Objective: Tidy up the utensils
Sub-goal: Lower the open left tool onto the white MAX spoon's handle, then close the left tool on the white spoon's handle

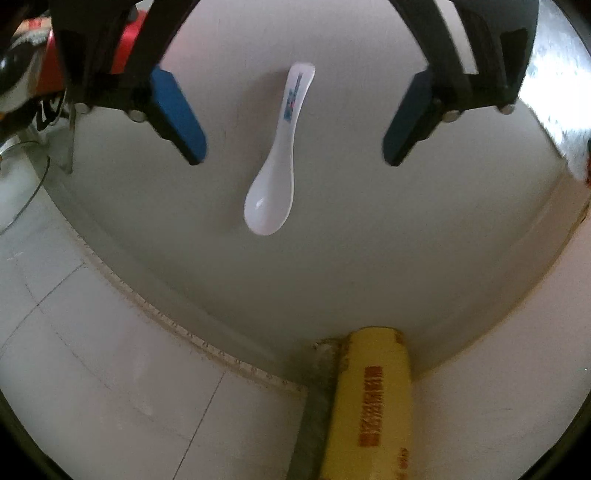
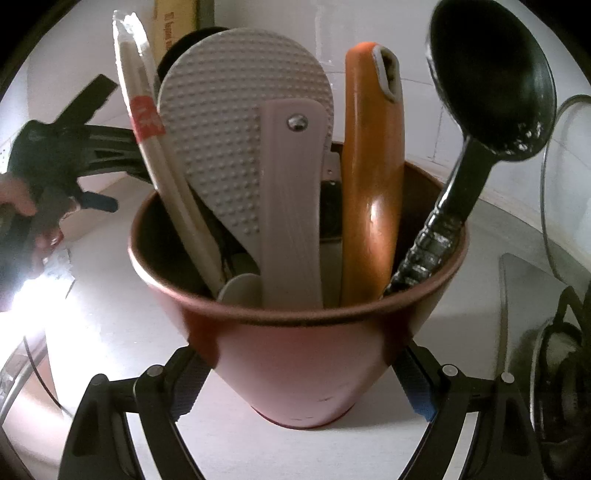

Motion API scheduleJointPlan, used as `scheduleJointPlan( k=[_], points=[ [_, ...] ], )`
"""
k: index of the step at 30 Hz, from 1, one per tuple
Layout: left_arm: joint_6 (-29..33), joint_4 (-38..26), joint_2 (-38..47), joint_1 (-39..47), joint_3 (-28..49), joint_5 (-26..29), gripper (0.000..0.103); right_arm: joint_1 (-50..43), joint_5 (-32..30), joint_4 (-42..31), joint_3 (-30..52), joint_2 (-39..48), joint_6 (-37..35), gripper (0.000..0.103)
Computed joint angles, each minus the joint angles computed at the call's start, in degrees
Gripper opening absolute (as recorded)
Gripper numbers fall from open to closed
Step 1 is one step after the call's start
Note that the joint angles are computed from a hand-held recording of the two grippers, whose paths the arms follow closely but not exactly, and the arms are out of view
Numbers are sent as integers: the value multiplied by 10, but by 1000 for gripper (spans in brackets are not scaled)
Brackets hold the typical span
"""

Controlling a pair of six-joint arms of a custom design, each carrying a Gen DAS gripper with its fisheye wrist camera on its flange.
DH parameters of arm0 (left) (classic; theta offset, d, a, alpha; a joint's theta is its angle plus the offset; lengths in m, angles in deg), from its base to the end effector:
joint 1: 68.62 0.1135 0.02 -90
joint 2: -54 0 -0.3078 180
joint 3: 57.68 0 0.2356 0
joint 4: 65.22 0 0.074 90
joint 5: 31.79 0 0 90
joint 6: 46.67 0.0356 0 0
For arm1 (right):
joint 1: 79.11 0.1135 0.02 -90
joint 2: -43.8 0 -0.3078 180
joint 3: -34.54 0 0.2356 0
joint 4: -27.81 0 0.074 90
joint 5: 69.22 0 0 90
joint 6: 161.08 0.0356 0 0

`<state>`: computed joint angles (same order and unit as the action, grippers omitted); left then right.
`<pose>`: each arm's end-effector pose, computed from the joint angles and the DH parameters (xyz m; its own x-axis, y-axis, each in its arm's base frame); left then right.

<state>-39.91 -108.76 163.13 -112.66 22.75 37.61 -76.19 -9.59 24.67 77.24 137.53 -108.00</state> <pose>0.2677 -0.2414 0.1890 -0.6502 -0.6644 -0.3686 -0.6123 0.7454 -0.2635 0.2483 0.0307 0.1526 -0.4434 -0.5416 -0.7142 -0.7578 0.6520 -0.0239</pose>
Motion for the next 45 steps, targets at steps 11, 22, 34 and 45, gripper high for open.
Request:
scheduleJointPlan(
  k=[11,22,34,45],
  points=[
    [90,59,54,73,4,67,56,69,55,31,2,6,61,91],
    [117,78,78,87,11,81,20,124,86,38,5,4,101,91],
    [78,90,47,50,-28,55,3,149,103,44,12,10,122,91],
    [-68,22,-5,-41,-82,-13,3,153,77,38,3,5,91,91]
  ],
)
